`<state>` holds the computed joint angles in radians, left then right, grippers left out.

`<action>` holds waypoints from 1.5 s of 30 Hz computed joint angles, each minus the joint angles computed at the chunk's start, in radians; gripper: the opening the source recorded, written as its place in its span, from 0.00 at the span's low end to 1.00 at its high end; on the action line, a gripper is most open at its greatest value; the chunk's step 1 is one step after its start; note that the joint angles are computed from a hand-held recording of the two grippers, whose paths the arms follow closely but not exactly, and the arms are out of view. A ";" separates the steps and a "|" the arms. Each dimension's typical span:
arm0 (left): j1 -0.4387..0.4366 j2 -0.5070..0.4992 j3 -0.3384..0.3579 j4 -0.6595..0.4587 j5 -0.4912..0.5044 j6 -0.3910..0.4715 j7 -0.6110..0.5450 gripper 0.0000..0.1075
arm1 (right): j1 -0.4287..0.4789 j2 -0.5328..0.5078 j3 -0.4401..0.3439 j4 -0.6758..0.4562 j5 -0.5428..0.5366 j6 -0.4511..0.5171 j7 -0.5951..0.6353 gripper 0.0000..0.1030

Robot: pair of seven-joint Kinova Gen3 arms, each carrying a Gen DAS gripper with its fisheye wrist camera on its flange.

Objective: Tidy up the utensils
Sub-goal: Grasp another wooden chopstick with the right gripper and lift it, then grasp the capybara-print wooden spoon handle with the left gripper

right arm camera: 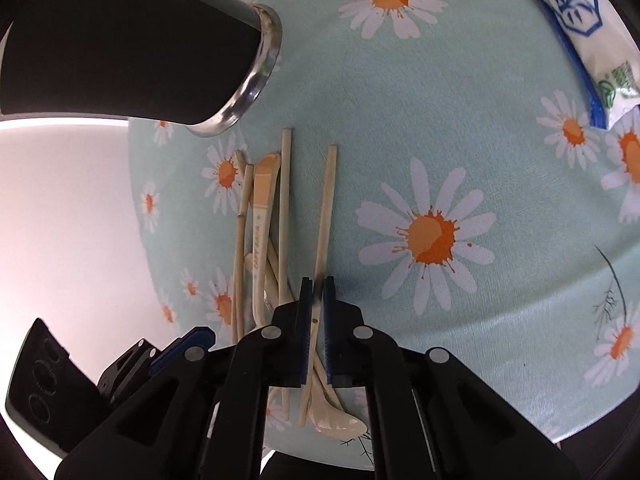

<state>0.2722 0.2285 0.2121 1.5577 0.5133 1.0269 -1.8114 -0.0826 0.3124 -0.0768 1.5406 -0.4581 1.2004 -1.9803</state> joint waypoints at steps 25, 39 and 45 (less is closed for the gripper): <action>0.043 0.015 -0.006 -0.037 -0.084 0.011 0.099 0.32 | 0.079 -0.063 0.023 0.026 -0.044 0.042 0.088 0.06; 0.182 0.157 -0.008 -0.265 -0.341 0.180 0.285 0.30 | 0.171 -0.148 0.071 0.040 -0.128 0.106 0.317 0.06; 0.223 0.215 -0.023 -0.344 -0.396 0.248 0.335 0.19 | 0.207 -0.155 0.092 0.047 -0.174 0.137 0.396 0.06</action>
